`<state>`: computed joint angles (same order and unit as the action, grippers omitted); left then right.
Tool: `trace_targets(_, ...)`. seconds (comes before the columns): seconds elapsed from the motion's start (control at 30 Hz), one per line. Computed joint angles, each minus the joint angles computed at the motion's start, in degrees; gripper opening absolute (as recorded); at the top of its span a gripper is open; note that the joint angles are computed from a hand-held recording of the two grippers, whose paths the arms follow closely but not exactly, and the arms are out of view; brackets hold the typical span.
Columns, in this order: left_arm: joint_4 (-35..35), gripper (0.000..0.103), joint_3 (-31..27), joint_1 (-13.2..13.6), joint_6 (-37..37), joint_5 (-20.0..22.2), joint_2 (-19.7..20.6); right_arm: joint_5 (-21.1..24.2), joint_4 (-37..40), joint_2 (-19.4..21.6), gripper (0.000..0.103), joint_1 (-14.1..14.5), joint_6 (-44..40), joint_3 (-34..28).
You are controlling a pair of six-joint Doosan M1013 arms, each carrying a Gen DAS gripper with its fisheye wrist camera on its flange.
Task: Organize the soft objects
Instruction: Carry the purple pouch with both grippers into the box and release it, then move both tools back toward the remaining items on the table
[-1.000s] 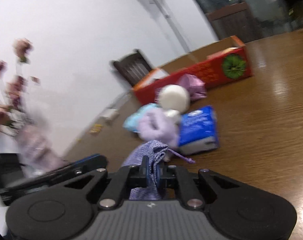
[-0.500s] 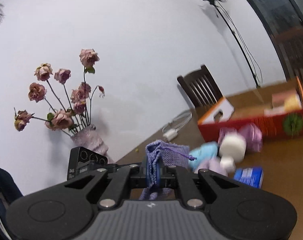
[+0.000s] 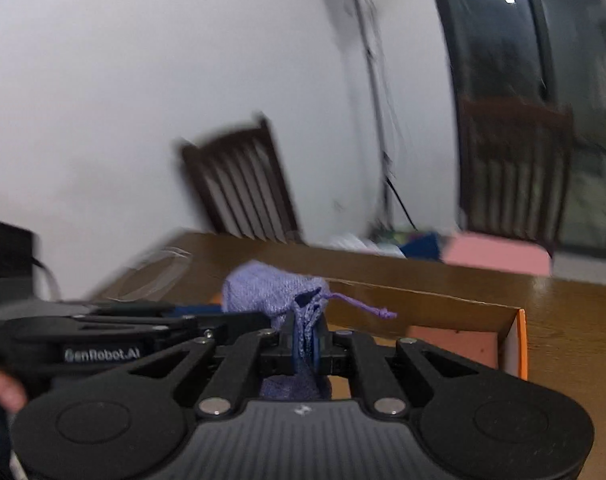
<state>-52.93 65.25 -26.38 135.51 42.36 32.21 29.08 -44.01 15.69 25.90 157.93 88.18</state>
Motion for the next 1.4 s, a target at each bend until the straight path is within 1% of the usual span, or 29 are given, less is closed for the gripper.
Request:
trace_targets(0.03,7.07,0.025,-3.49,-0.93,-7.13,0.29,2.12,1.61,4.08,2.00,0.006,-1.28,-3.20,-2.17)
trace_targets(0.07,12.96,0.022,-6.85,-1.60,-13.21,1.83,4.18,3.82,7.26,3.95,0.006,-2.26,-6.22,-4.29)
trace_targets(0.1,16.44,0.021,-9.53,-1.87,-17.17,3.61,6.00,5.38,9.98,5.53,0.006,-3.16,-7.30,-5.90)
trace_targets(0.17,21.18,0.025,-14.43,-2.14,-22.91,8.67,9.18,7.26,16.34,7.91,0.006,-4.99,-10.70,-8.17)
trace_targets(0.2,22.24,0.028,-16.31,-2.20,-24.58,10.94,10.45,8.60,17.11,8.90,0.009,-5.49,-10.64,-9.01)
trace_targets(0.23,23.21,0.029,-16.84,-2.30,-25.46,11.27,10.87,10.12,16.49,9.80,0.010,-5.69,-9.95,-9.77)
trace_targets(0.27,23.90,0.031,-16.14,-2.44,-25.59,10.49,10.56,10.82,17.11,10.38,0.014,-6.01,-10.40,-10.23)
trace_targets(0.33,24.68,0.036,-17.03,-2.44,-26.56,10.93,10.84,10.05,17.36,10.46,0.020,-6.41,-9.22,-9.79)
trace_targets(0.37,25.12,0.041,-17.18,-2.44,-26.72,11.00,10.76,9.57,16.68,10.29,0.027,-6.53,-8.18,-9.36)
trace_targets(0.4,25.05,0.048,-16.86,-2.48,-26.27,10.36,10.48,9.17,16.27,10.06,0.030,-6.65,-7.58,-8.97)
trace_targets(0.43,25.05,0.050,-17.04,-2.54,-25.83,10.05,10.49,8.76,15.94,9.85,0.030,-6.66,-7.24,-8.71)
trace_targets(0.53,23.76,0.054,-15.24,-2.01,-23.72,9.42,8.84,7.78,13.67,8.62,0.038,-6.08,-5.54,-7.82)
trace_targets(0.6,22.86,0.058,-12.86,-1.75,-21.05,7.62,6.97,7.61,9.34,7.21,0.047,-4.85,-2.22,-6.99)
trace_targets(0.67,22.57,0.060,-9.89,-1.55,-18.51,5.54,4.54,8.66,5.42,5.86,0.052,-3.63,-0.05,-6.60)
trace_targets(0.77,21.94,0.065,-4.70,-1.18,-14.90,1.59,0.26,10.99,-0.21,3.05,0.054,-1.27,2.27,-5.55)
trace_targets(0.87,21.18,0.068,0.81,-0.66,-11.62,-3.14,-4.49,14.14,-4.77,0.30,0.058,1.07,4.54,-4.44)
trace_targets(0.93,19.44,0.073,4.67,-0.23,-8.61,-6.36,-7.81,17.18,-7.81,-1.59,0.061,3.18,5.79,-3.52)
trace_targets(1.0,14.89,0.082,9.76,0.40,-2.90,-10.48,-11.62,19.94,-11.02,-3.53,0.069,5.74,7.12,-2.20)
trace_targets(1.03,12.84,0.082,11.88,0.65,0.07,-12.19,-13.12,21.04,-12.60,-4.28,0.070,6.96,7.92,-1.51)
trace_targets(1.1,10.13,0.083,16.43,0.89,4.90,-15.36,-16.28,23.41,-16.66,-5.75,0.078,10.02,10.19,0.21)
trace_targets(1.17,6.39,0.084,20.97,1.17,10.01,-18.23,-19.40,25.67,-20.69,-6.82,0.079,13.24,12.80,2.09)
trace_targets(1.23,-3.90,0.089,25.96,1.95,20.56,-20.11,-22.49,27.95,-24.50,-7.52,0.080,16.62,16.14,4.03)
trace_targets(1.27,-10.56,0.091,28.94,2.46,27.01,-20.75,-24.31,28.85,-26.38,-7.81,0.081,18.29,18.58,5.09)
trace_targets(1.33,-21.00,0.095,33.56,3.46,37.07,-20.65,-26.95,30.08,-29.83,-8.09,0.083,21.40,22.90,7.09)
trace_targets(1.37,-26.60,0.097,36.46,3.98,41.85,-20.67,-28.54,30.95,-31.43,-8.13,0.086,23.00,24.98,7.98)
trace_targets(1.4,-30.50,0.098,38.74,4.41,45.08,-20.59,-29.79,31.77,-32.98,-8.08,0.087,24.76,27.09,9.09)
